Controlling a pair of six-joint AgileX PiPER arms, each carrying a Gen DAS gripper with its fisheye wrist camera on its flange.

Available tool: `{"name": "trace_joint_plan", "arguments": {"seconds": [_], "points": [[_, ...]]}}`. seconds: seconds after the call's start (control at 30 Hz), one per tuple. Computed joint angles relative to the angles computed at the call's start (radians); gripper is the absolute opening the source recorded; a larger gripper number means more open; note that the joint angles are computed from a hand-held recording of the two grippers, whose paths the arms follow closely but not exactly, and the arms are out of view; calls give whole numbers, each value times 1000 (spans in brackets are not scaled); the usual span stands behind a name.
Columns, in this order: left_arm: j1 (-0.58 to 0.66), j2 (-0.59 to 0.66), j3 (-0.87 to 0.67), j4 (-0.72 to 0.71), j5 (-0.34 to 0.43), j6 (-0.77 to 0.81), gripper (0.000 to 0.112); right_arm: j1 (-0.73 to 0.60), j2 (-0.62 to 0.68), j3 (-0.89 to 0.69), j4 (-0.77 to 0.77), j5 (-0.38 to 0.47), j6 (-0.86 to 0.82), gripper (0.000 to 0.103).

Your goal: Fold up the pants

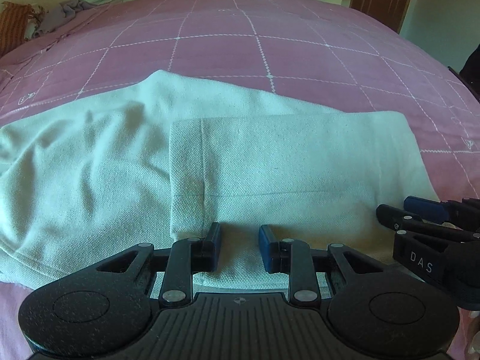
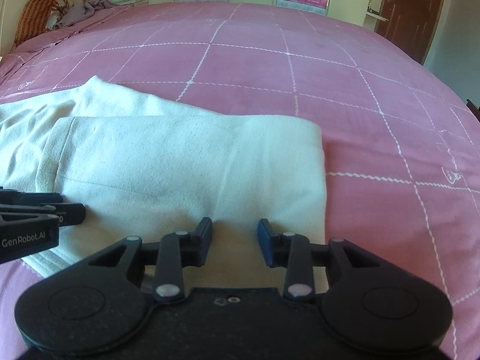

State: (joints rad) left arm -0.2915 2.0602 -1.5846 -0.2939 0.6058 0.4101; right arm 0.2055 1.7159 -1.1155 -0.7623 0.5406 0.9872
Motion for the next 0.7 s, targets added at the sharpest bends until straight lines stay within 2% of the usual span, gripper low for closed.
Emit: {"name": "trace_joint_plan", "arguments": {"seconds": [0.1, 0.3, 0.5, 0.7], "points": [[11, -38, 64, -39, -23, 51, 28, 36, -22, 31, -42, 23, 72, 35], [44, -78, 131, -140, -28, 157, 28, 68, -68, 78, -35, 40, 110, 35], [46, -96, 153, -144, -29, 192, 28, 111, -82, 88, -56, 87, 155, 35], [55, -82, 95, -120, 50, 161, 28, 134, -95, 95, -59, 114, 173, 35]]}}
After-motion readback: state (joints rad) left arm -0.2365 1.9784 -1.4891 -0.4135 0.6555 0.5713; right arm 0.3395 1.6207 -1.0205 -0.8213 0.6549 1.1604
